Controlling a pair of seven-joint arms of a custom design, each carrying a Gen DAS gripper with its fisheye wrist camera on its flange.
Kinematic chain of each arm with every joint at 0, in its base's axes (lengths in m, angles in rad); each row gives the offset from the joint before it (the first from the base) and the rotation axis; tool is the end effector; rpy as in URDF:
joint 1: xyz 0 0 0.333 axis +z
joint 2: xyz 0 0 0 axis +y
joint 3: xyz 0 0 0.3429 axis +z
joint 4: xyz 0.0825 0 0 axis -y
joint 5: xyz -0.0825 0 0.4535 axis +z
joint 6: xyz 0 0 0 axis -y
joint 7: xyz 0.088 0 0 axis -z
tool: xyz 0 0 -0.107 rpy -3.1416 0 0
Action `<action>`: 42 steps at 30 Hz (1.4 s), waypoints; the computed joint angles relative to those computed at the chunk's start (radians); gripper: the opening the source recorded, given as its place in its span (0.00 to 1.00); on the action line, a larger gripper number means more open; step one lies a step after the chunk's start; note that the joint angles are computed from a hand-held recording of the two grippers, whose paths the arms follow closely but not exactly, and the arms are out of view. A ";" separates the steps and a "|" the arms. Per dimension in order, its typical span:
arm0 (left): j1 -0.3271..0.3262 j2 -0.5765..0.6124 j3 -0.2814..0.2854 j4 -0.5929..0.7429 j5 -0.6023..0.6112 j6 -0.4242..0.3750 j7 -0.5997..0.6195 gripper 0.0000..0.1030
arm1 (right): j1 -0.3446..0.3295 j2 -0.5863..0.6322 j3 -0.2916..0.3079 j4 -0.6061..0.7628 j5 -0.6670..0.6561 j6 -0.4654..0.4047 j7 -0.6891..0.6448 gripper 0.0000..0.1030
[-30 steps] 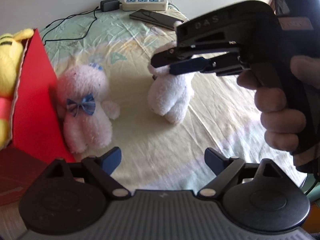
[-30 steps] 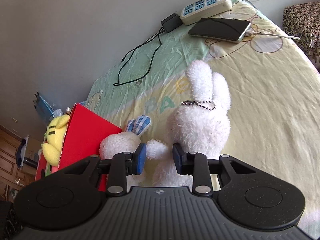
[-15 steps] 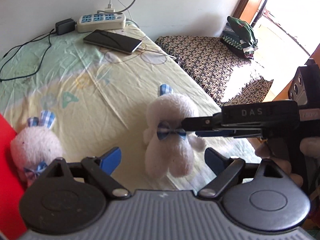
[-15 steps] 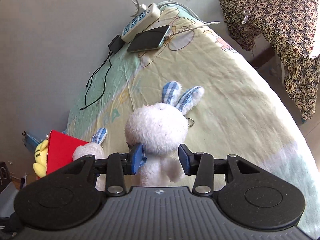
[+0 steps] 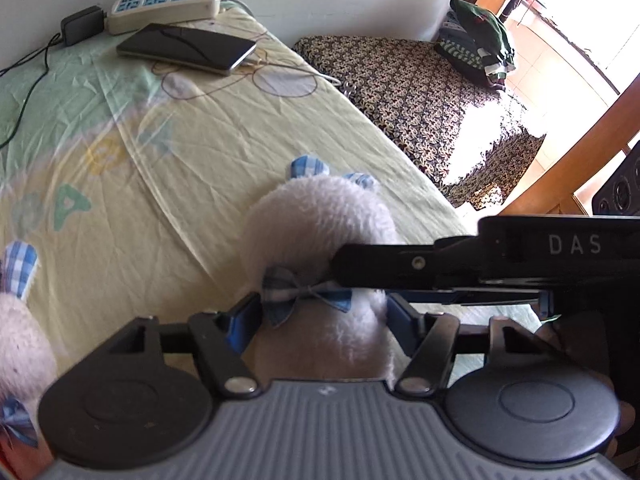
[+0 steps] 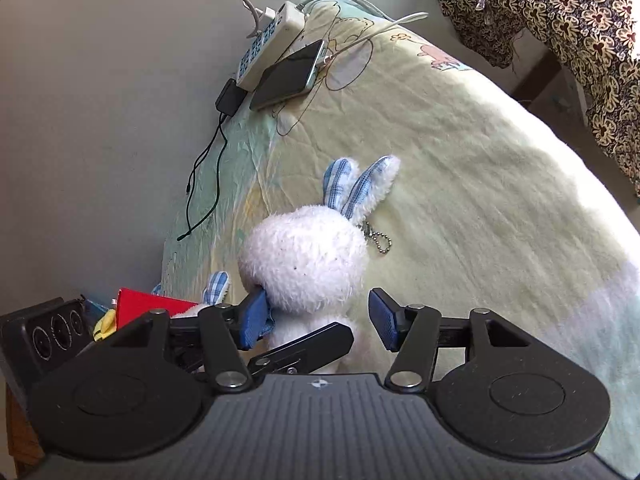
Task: Organize objects
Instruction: 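Close the right gripper on the white rabbit plush's body, then lift the white rabbit plush with the right gripper over the red box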
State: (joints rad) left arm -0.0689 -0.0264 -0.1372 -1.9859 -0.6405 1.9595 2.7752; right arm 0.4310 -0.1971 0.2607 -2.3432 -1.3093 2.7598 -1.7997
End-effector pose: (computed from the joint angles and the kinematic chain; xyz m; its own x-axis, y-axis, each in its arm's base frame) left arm 0.5961 -0.1653 0.4872 -0.9106 -0.3201 0.2614 -0.4109 0.7696 -0.4888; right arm 0.4013 0.3883 0.4393 -0.4830 -0.3849 -0.7865 -0.3435 0.9095 -0.2341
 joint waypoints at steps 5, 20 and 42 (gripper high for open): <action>0.000 -0.007 0.001 -0.007 -0.007 0.014 -0.006 0.60 | -0.004 0.032 -0.006 0.030 -0.111 0.020 0.117 0.50; 0.049 -0.129 0.049 -0.088 -0.019 -0.036 -0.034 0.58 | 0.046 0.044 -0.005 0.079 0.066 0.069 -0.232 0.45; 0.196 -0.339 0.152 -0.233 0.055 0.010 -0.099 0.58 | 0.063 0.298 0.064 0.288 0.779 0.386 -1.236 0.44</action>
